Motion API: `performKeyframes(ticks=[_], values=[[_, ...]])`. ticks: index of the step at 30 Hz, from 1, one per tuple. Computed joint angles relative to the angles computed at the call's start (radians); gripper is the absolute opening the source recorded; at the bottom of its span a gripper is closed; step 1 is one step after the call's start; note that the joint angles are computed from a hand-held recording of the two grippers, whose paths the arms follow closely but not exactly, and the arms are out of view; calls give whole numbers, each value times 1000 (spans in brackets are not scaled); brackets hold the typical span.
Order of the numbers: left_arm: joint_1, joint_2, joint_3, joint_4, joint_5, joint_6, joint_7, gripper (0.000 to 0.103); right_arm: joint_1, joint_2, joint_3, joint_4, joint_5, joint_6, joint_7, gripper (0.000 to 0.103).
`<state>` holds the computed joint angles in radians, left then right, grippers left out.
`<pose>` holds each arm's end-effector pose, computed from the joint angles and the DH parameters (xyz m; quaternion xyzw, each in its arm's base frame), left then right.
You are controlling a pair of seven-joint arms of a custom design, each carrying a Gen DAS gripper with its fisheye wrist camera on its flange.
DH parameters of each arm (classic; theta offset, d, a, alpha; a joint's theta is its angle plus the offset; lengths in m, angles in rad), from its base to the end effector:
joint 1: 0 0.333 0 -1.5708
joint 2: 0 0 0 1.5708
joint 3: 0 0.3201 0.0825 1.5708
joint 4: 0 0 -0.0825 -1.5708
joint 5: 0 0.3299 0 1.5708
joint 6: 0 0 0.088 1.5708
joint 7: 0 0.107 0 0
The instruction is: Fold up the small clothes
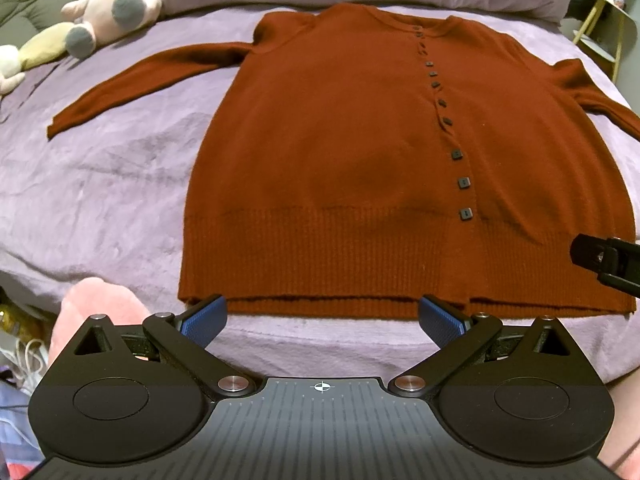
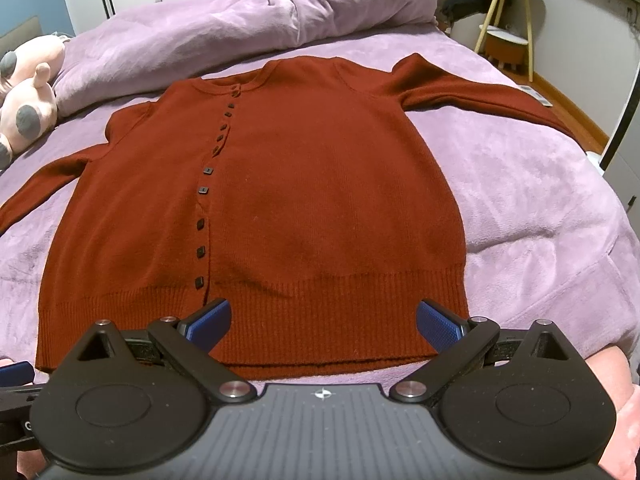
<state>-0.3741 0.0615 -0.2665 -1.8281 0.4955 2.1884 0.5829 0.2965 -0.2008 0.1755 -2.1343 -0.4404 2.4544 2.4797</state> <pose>0.4597 -0.3164 0.5511 -0.7235 0.6407 -0.1522 0.2069 0.4289 0.2265 0.5726 -0.6150 0.7231 -0.2166 0.2278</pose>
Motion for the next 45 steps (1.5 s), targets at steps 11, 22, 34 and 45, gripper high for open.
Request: performKeyframes(ticks=[11, 22, 34, 45], values=[[0, 9, 3, 5, -4, -11, 2, 103, -2, 8, -14, -15, 36, 24, -23, 99], [-10, 40, 7, 34, -1, -40, 5, 103, -29, -17, -30, -135, 91, 252, -56, 99], [-7, 178, 63, 222, 82, 41, 35, 103, 332, 82, -554, -99, 1391, 683, -1045, 99], [-69, 520, 161, 653, 14, -27, 106, 103, 54, 500, -686, 324, 1845, 531, -1105, 82]])
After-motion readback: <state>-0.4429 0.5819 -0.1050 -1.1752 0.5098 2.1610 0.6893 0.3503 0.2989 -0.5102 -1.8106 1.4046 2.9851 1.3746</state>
